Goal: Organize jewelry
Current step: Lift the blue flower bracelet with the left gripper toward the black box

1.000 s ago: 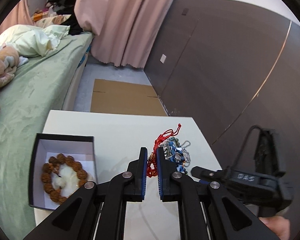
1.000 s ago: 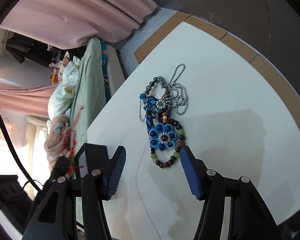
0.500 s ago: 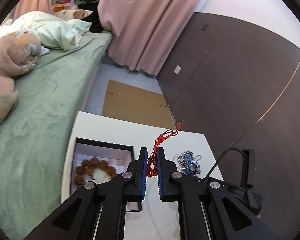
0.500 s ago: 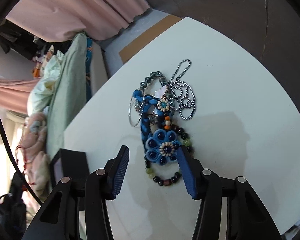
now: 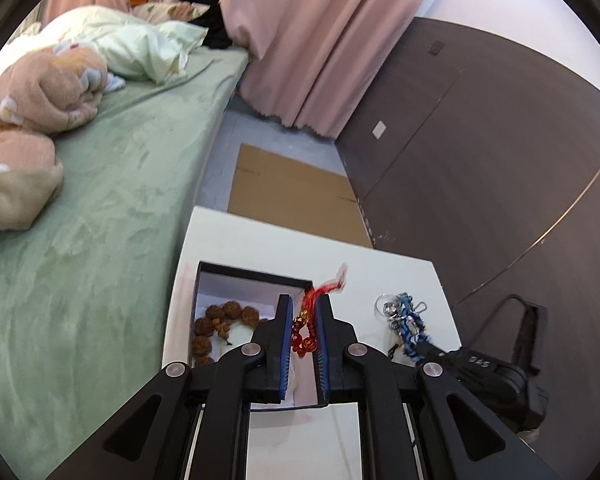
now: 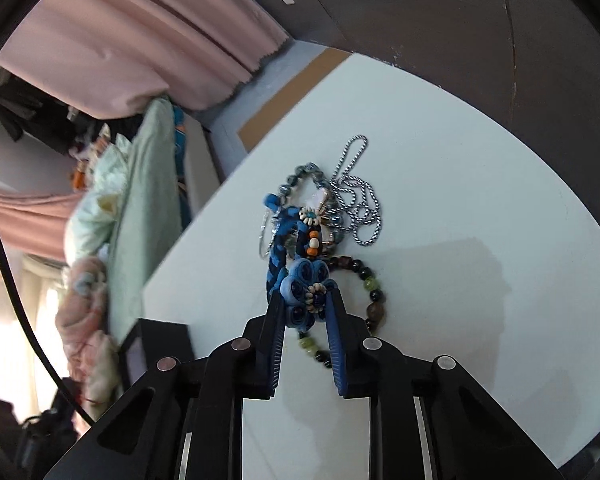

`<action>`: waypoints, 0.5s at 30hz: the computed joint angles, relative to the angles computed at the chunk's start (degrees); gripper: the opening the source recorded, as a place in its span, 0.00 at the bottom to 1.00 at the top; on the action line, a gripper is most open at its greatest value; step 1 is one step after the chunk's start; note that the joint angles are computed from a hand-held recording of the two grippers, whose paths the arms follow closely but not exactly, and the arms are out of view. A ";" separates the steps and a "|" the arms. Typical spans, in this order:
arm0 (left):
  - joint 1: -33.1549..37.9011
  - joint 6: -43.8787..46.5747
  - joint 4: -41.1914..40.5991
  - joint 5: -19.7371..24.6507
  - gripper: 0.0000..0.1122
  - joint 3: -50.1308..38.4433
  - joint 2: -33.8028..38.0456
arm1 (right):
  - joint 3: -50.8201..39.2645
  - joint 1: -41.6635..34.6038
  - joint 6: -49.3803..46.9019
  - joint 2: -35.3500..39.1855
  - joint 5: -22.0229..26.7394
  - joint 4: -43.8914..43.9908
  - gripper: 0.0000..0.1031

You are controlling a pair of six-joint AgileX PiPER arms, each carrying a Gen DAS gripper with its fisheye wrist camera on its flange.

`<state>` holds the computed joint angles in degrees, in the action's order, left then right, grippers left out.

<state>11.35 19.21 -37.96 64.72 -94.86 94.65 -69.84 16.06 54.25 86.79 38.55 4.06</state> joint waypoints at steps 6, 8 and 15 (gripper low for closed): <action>-0.36 -2.78 1.19 3.00 0.30 -2.42 2.74 | 1.18 0.30 -4.23 -2.50 -3.73 3.68 0.21; -0.20 -2.50 0.54 2.75 0.57 -2.20 2.84 | 0.87 1.09 -5.00 -3.10 -4.82 3.50 0.21; 1.26 -1.69 -0.79 0.93 0.72 -1.08 1.52 | 0.99 2.45 -17.00 -4.55 -11.16 14.13 0.21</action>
